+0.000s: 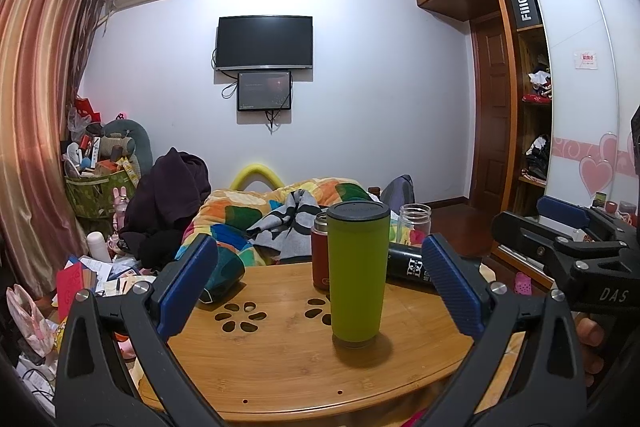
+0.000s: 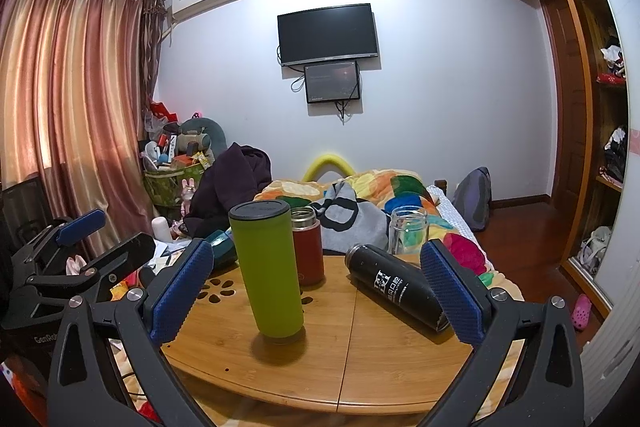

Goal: Flip cup upside down

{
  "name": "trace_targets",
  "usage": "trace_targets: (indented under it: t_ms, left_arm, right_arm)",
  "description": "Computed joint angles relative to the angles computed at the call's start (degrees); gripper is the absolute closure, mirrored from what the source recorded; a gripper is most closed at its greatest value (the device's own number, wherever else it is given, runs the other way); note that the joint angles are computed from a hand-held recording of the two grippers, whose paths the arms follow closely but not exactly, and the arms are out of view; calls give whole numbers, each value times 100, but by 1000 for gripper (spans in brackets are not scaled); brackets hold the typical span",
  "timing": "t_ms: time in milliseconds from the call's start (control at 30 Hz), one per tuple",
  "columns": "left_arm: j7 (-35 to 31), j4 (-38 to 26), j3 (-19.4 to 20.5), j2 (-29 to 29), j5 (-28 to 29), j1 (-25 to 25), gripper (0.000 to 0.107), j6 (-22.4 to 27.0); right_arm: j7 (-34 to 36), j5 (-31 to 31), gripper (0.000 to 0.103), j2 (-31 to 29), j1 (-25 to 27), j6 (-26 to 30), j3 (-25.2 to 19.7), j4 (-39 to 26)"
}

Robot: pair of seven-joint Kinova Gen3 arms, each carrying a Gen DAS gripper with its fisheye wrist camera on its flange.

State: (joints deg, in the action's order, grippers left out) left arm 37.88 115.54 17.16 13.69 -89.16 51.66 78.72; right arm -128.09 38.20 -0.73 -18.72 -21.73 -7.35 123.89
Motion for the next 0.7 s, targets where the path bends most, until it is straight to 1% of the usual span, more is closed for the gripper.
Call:
trace_targets:
  t_ms: [367, 700]
  left_arm:
    - [9, 22, 17, -48, 10, -24, 4, -62]
    - [85, 109, 41, -135, -19, -108, 4, -235]
  right_arm:
    - [-45, 64, 0, -42, -37, 65, 13, -11]
    - [-7, 41, 0, -57, -51, 30, 24, 23]
